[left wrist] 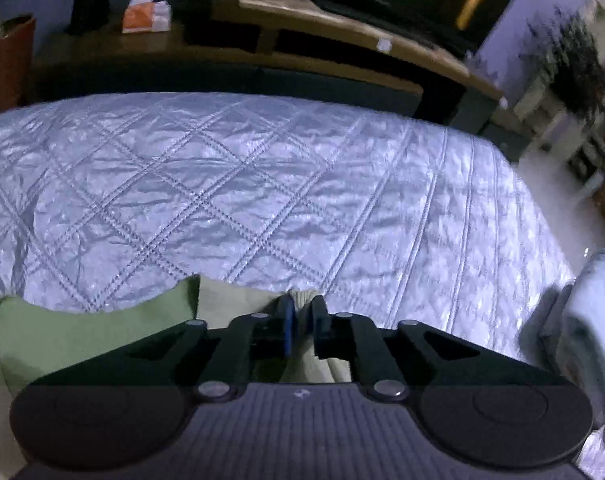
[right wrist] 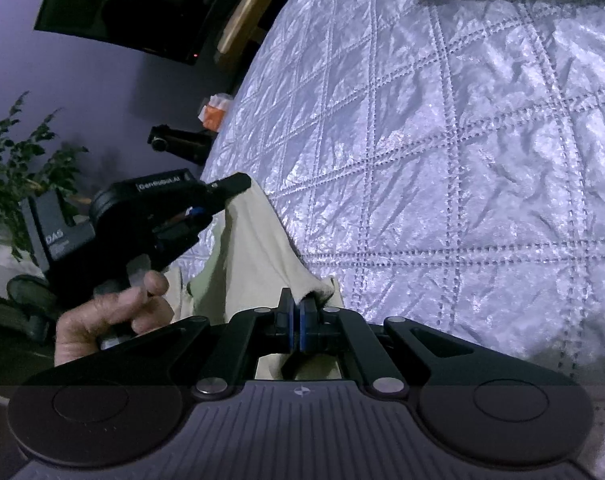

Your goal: Fold clothes

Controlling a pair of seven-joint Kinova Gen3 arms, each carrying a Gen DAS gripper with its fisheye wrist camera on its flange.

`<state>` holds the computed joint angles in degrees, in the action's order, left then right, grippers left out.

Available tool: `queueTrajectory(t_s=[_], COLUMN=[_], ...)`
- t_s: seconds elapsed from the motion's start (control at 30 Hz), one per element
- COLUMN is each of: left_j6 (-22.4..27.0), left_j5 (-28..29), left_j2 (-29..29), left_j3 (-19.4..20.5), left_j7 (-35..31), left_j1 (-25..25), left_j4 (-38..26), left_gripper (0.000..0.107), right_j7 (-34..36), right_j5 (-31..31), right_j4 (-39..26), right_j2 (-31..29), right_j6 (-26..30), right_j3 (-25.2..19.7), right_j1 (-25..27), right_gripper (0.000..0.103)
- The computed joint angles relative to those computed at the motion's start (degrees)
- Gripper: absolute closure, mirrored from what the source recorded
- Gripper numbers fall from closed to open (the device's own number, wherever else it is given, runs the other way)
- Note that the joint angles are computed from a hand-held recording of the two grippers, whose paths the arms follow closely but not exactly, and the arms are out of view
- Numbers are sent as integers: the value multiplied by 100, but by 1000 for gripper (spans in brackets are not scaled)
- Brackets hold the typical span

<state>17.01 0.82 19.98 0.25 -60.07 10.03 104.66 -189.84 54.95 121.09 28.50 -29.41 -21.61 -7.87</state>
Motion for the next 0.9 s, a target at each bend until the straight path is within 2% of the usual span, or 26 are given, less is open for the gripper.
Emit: queueTrajectory(t_s=[0.03,0.1,0.17,0.23,0.3,0.37,0.43,0.5,0.57,0.63,0.67,0.7,0.73,0.77,0.83,0.87,0.9], left_j6=[-180,-283,-15,117,87,-9,-105,171,615,840,958,1079,1212,1274,1330,1384,1463], left_j5=[153,199,-128,-579,-808,-999,-886,-913,-1217,-1637,-1842,-2011,-2099,-2155,-2183,-2058,-1915], left_j2=[-46,-104,-164,-337,-655,-1100,-1629,-2159,-2690,-3221,-3486,-3751,-4016,-4276,-4685,-4780,-4856], left_j3=[-117,-606,-1124,-1321,-1133,-688,-403,-456,-772,-906,-814,-626,-362,-110,106,55,-103], left_j7=[198,664,1113,1496,1650,1756,1586,1626,1939,2106,2159,2193,2145,2076,2025,1934,1803], left_j1=[22,311,743,929,726,212,-217,-264,60,146,104,-38,-280,-546,-801,-824,-759], left_j4=[111,192,138,231,502,919,1367,1658,1844,2125,2264,2398,2517,2675,2973,3066,3133], left_gripper=[90,89,89,88,84,80,80,77,71,69,67,65,58,50,45,45,46], right_j7=[12,29,48,66,54,26,-62,-214,-391,-546,-627,-721,-766,-768,-772,-645,-487], right_j5=[24,60,88,115,177,280,432,496,510,507,552,681,780,847,1031,1075,1125], right_j4=[-4,0,9,-3,-48,-93,-107,-64,20,168,231,272,307,338,391,429,463], right_j2=[-18,-33,-37,-42,-68,-87,-88,-40,37,140,160,113,31,-127,-617,-831,-1019], right_j6=[38,61,57,79,174,257,247,60,-249,-700,-877,-961,-952,-849,-421,-192,14], right_j3=[5,6,11,21,12,-13,-45,-50,-15,46,78,102,90,145,373,393,354], right_j1=[-14,-13,-5,-12,-35,-37,17,103,188,276,304,314,314,208,-251,-474,-635], right_gripper=[103,103,103,103,103,102,101,96,91,75,71,60,51,47,46,45,41])
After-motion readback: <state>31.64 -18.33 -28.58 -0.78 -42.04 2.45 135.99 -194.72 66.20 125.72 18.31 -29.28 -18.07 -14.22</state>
